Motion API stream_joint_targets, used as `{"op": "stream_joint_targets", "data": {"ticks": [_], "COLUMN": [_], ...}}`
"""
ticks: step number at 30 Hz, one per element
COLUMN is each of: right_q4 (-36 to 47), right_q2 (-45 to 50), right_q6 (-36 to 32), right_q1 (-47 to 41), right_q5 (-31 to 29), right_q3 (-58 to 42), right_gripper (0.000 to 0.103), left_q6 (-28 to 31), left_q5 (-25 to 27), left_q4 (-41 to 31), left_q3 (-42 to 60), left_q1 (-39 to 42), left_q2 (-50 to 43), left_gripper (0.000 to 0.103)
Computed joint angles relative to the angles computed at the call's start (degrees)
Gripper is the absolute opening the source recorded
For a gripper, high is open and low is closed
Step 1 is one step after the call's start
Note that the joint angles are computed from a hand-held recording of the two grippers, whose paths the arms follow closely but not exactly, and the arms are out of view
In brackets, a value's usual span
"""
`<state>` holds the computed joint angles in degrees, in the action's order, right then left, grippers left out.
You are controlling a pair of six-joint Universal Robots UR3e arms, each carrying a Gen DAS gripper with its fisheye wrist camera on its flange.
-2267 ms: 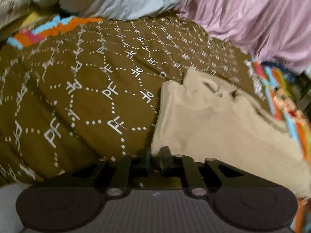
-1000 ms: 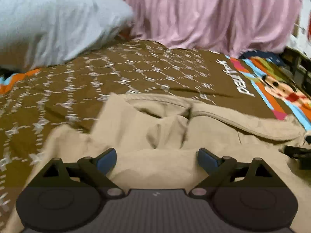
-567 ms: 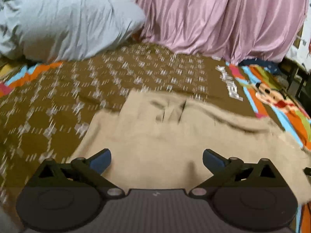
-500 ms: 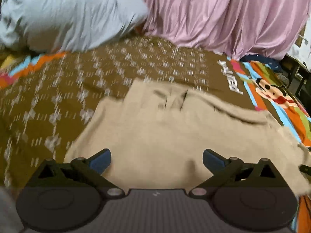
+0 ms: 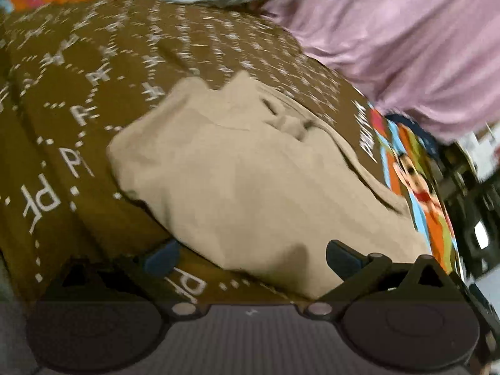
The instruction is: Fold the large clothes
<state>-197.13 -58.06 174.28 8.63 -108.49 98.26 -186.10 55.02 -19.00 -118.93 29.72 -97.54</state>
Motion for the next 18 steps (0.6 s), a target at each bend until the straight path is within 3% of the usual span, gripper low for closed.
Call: {"op": "stream_joint_targets", "data": {"ticks": [6, 11, 18], "right_q4": [7.0, 16.6, 19.0], "right_q2": [7.6, 17.7, 19.3], "right_q6": [-1.8, -7.6, -2.3], "right_q1": [7.1, 12.1, 11.4], "right_q5": [6.2, 2.0, 4.3], "right_q3": [-14.2, -30.1, -29.4], "right_gripper": [0.099, 0.101, 0.101], "left_q6": [-6.0, -7.4, -9.7], "left_q5": [3.7, 5.1, 7.8], "left_q4": [6.7, 9.0, 13.6], "left_q3": [1.4, 1.7, 1.7], "left_q1": [-1.3, -2.2, -3.1], "left_q2": [-4.3, -5.5, -7.3], "left_gripper": [0.102, 0.102, 0.099]}}
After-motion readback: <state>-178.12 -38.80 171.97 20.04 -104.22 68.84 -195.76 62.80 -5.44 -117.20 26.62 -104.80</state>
